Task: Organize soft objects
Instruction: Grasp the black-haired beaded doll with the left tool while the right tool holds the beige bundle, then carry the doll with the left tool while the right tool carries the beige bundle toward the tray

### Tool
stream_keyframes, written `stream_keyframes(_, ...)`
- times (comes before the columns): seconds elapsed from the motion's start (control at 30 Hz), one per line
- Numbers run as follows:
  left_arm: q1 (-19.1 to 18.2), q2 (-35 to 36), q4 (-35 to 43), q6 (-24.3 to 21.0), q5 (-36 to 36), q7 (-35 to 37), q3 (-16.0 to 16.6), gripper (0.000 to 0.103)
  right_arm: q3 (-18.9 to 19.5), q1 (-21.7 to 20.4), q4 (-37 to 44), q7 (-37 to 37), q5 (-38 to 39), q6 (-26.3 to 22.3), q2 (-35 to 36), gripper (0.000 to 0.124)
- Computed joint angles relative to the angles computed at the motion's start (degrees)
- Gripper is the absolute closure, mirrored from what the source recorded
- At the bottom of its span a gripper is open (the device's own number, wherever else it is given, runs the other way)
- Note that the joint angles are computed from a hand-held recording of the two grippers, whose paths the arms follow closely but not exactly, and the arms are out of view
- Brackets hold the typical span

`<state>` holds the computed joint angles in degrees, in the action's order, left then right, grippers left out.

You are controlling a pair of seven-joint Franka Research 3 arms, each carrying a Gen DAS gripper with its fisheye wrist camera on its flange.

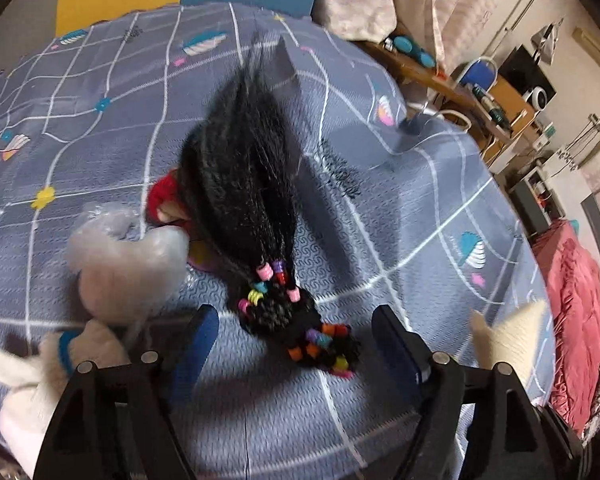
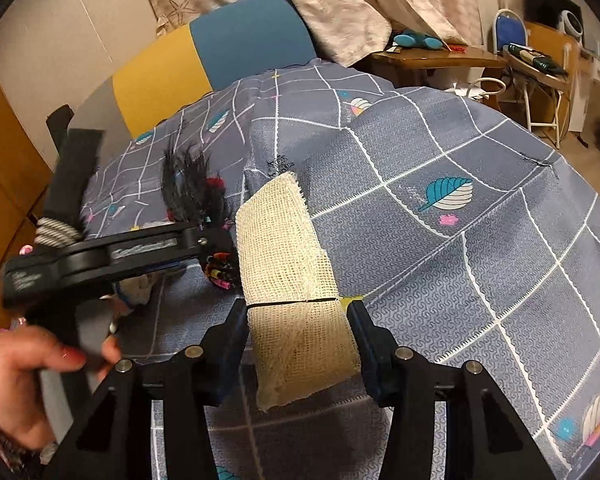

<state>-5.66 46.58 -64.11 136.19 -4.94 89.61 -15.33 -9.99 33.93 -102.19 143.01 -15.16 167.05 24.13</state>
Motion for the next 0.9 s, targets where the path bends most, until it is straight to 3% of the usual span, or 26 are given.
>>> stream_keyframes(0.17, -2.15, 4.45, 6.6, -2.86, 2.58, -2.26, 1.83, 0.026, -1.07, 0.72, -0.55, 1.59, -0.79, 0.46, -0.37, 0.073)
stream_keyframes(0.23, -2.49, 6.25, 9.48, -4.62, 2.86, -2.37, 1.75, 0.044, -1.35, 1.01, -0.18, 1.86, -1.45, -0.2, -0.22, 0.073)
stream_keyframes(0.27, -2.51, 7.15, 10.86, -5.58, 2.73, -2.42, 1.62, 0.047, -1.36, 1.06, 0.05, 1.94, -1.76, -0.55, -0.11, 0.073)
stream_keyframes(0.33, -2.92, 6.72, 9.98, -4.15, 3.7, -2.93, 2.44, 0.061, -0.78, 0.63, 0.27, 1.63, -1.76, -0.66, 0.05, 0.073)
stream_keyframes(0.43, -2.35, 6.76, 10.32, -5.09, 3.58, -1.49, 1.75, 0.064, -0.96, 0.97, 0.75, 1.72, -2.61, -1.21, 0.26, 0.073)
stream_keyframes(0.9, 4.18, -9.6, -16.42, 6.33, -4.11, 3.56, -2.91, 0.066, -0.74, 0.96, 1.4, 1.99, -4.61, -1.62, 0.58, 0.073)
